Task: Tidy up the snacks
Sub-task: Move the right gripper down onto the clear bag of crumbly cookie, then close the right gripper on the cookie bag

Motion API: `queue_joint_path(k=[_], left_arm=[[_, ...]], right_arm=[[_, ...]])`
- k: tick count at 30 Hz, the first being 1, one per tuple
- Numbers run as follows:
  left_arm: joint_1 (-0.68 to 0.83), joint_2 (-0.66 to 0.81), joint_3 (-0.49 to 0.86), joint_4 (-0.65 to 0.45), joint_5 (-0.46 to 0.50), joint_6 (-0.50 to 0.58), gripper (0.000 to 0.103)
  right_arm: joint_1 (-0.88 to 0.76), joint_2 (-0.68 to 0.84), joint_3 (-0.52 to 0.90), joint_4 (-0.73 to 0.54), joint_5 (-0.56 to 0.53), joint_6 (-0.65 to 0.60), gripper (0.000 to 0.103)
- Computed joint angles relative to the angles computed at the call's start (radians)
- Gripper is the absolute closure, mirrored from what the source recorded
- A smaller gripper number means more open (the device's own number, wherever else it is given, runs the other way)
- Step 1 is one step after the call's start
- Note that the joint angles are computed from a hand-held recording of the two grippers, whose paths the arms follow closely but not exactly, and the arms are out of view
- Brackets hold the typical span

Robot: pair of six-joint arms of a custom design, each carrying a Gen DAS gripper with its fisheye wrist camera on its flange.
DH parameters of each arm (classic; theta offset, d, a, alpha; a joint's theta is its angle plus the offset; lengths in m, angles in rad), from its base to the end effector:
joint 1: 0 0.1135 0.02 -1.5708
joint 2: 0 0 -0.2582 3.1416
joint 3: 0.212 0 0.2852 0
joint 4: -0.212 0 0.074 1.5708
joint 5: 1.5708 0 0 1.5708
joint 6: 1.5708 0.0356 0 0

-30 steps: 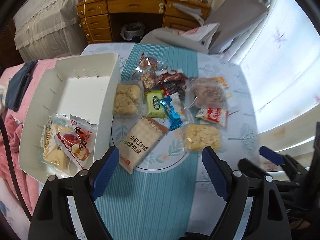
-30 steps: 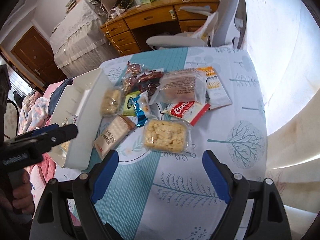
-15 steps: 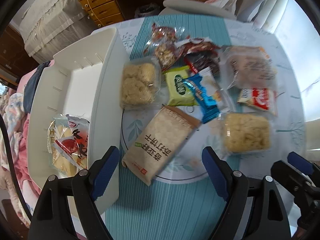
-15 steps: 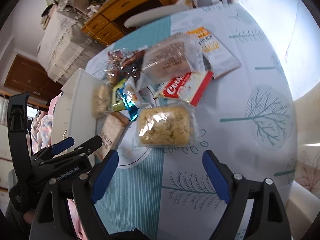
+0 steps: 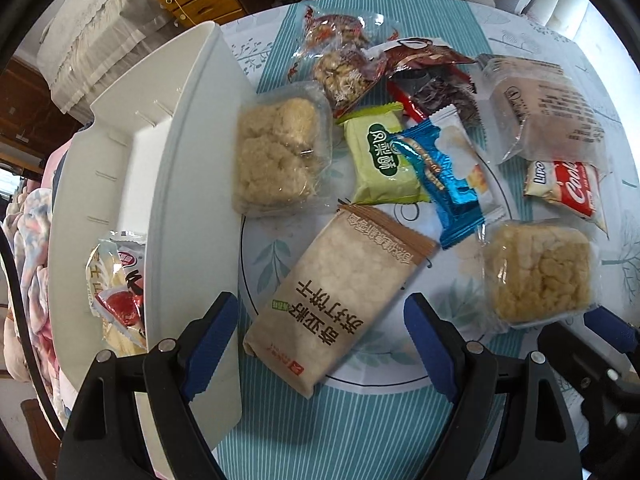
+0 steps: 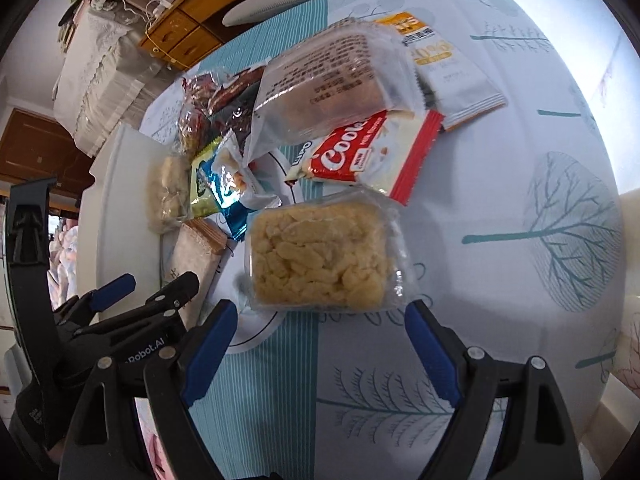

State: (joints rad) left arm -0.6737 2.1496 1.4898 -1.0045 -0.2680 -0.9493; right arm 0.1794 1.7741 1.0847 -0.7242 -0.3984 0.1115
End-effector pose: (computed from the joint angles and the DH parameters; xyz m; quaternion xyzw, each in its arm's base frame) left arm 0.3249 -0.2473 0.0983 -0.1298 0.9814 0.1255 0.0649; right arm 0.3342 0.0746 0.1298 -0.0487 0.9761 0.2063 0.0476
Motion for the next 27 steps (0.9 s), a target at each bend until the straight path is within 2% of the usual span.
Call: queue_joint_path(k=[11, 15, 23, 27], left_arm=[[0.07, 0.002, -0.066, 0.074, -0.01, 0.076, 0.019], [0.079, 0.016, -0.046, 0.075, -0.026, 0.093, 0.015], [0.081, 0.024, -0.038, 0.107, -0.064, 0.123, 0.014], [0.061, 0.059, 0.031, 0.086, -0.069, 0.115, 0.018]], right_arm=[[0.08, 0.041, 0.016, 0.058, 0.13, 0.033, 0.016], [0.106, 0.048, 0.024, 0.078, 0.175, 0.03, 0.014], [0.114, 0.032, -0.009, 0.149, 0.195, 0.02, 0.013], [0.106, 0.007, -0.038, 0.168, 0.181, -0.015, 0.024]])
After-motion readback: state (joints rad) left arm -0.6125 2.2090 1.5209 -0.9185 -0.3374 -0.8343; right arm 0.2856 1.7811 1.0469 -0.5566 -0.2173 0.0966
